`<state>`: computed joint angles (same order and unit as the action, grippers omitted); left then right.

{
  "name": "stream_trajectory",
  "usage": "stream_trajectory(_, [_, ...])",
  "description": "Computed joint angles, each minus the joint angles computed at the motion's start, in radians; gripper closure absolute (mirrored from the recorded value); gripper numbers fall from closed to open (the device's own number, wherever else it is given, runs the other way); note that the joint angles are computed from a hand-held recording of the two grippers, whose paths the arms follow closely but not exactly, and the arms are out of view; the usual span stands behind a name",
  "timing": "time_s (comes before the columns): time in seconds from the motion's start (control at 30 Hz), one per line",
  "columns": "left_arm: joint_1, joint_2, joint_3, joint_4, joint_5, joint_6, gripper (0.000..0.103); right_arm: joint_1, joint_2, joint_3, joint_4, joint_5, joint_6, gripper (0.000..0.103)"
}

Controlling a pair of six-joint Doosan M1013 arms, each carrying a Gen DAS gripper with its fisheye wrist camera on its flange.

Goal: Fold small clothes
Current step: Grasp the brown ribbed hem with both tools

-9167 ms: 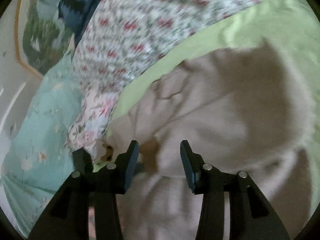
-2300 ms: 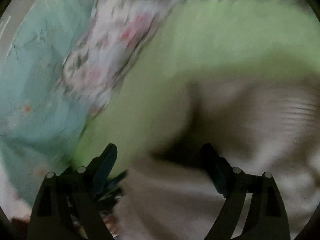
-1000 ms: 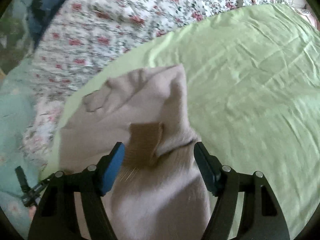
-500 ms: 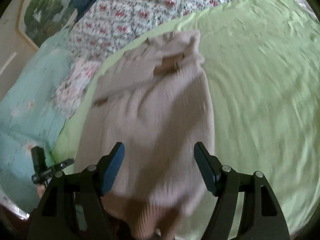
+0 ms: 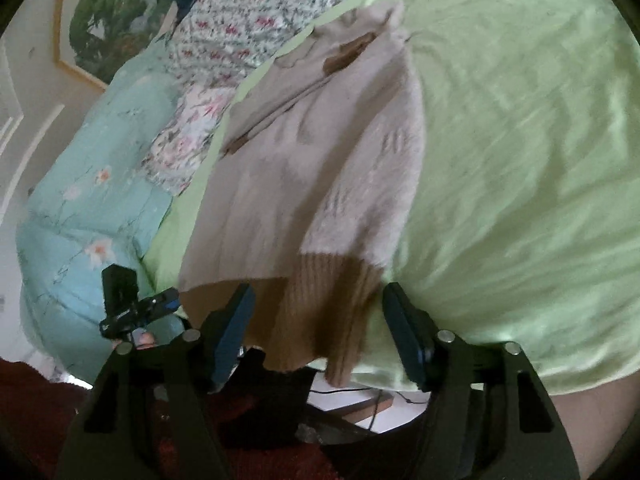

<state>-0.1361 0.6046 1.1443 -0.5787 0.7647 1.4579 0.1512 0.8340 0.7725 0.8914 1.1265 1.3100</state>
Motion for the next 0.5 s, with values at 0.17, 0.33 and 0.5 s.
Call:
stream_trajectory(0.17, [0.000,0.008,-0.010,0.024,0.005,-0.008,0.058,0.008,0.007,0.017,0.009,-0.020,0.039,0.074])
stream_trajectory(0.33, [0.006,0.004,-0.012,0.079,0.021,-0.034,0.097,0.003,-0.011,0.054,0.031,-0.034,0.015,0.094])
stream_trajectory(0.5, [0.013,-0.035,0.042,0.055,-0.049,0.007,0.097,-0.035,-0.072,0.138,0.116,-0.079,-0.087,0.095])
